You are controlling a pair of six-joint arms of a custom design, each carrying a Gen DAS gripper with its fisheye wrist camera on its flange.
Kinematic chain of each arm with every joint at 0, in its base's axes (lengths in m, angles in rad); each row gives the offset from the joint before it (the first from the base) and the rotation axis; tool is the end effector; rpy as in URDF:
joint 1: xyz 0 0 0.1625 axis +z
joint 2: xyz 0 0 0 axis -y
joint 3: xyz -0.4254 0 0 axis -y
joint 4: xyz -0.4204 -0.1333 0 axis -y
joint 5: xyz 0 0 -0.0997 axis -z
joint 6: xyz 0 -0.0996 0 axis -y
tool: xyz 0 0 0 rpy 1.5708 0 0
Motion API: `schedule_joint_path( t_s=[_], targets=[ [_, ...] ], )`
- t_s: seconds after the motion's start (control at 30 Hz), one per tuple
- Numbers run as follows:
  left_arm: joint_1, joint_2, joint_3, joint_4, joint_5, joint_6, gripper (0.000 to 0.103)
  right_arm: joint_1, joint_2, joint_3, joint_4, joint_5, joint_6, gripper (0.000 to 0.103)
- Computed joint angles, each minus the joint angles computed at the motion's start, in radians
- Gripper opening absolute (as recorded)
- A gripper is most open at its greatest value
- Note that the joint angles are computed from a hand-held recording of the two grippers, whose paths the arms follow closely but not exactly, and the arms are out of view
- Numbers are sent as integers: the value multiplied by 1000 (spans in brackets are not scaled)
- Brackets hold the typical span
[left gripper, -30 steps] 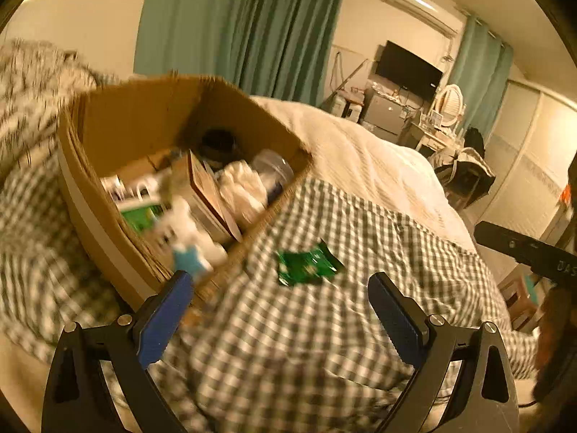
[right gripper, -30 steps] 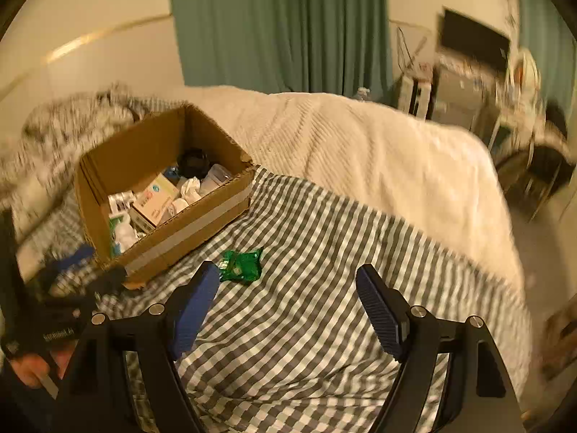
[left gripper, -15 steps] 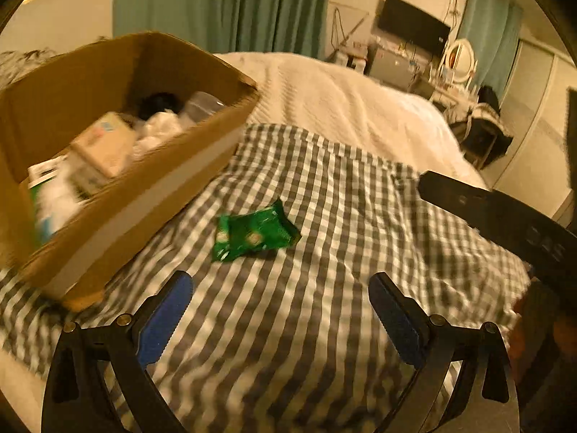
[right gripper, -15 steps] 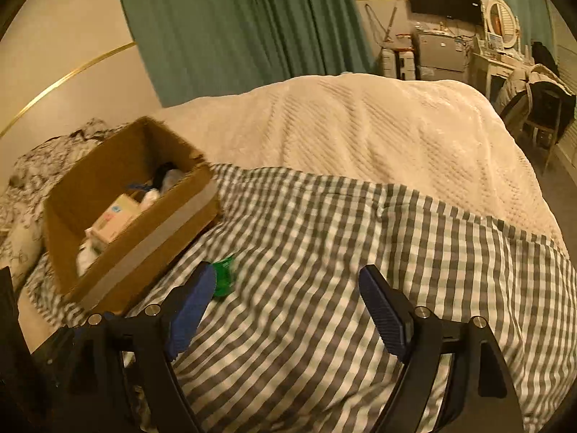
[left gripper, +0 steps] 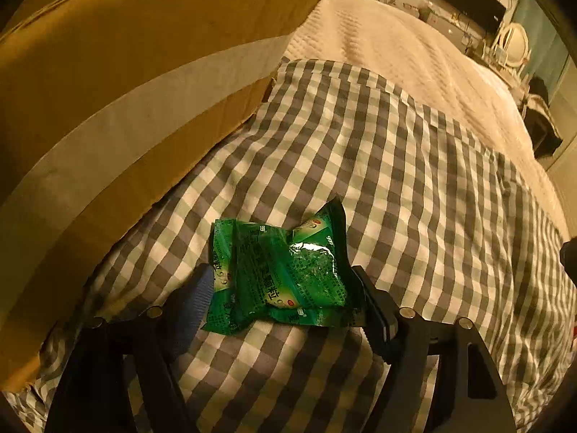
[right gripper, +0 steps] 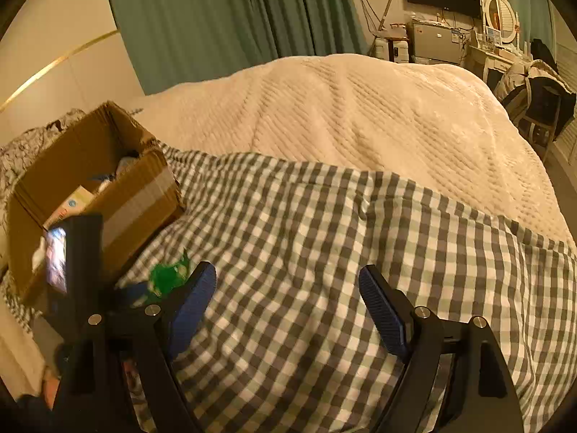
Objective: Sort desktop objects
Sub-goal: 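Grasp the green packet with the left gripper and lift it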
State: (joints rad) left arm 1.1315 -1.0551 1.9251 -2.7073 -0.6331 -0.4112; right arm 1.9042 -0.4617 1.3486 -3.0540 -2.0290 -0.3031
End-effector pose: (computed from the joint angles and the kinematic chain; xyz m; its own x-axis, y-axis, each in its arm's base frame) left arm -0.0587 -0.6271 0.1807 -0.7376 -0.2945 -0.6076 0.1260 0.8241 -0.5523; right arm 0.3393 -0.7070 0.0082 -0.8056 -0.2895 0.5169 -0.5357 0.7287 -0.4267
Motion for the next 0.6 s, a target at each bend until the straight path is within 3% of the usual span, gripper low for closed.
schedule_joint_path(
  t_s=[0.23,0.27,0.33,0.43,0.6],
  targets=[
    [-31,-48,71,-14,26,-12,56,9,-7,8,50,-8,26,81],
    [-49,-64,94,-17,46,-12,36,11,-15,16,60,-9,41,81],
    [-90,-99,138,-15,81,-19,36,11,-39,38,80,12,86,81],
    [-145,-171,221,-61,75,36,36,16,-87,87,94,55,157,81],
    [-226,-331,338,-23,104,40,36,70,-127,146,58,-14,146,81]
  ],
)
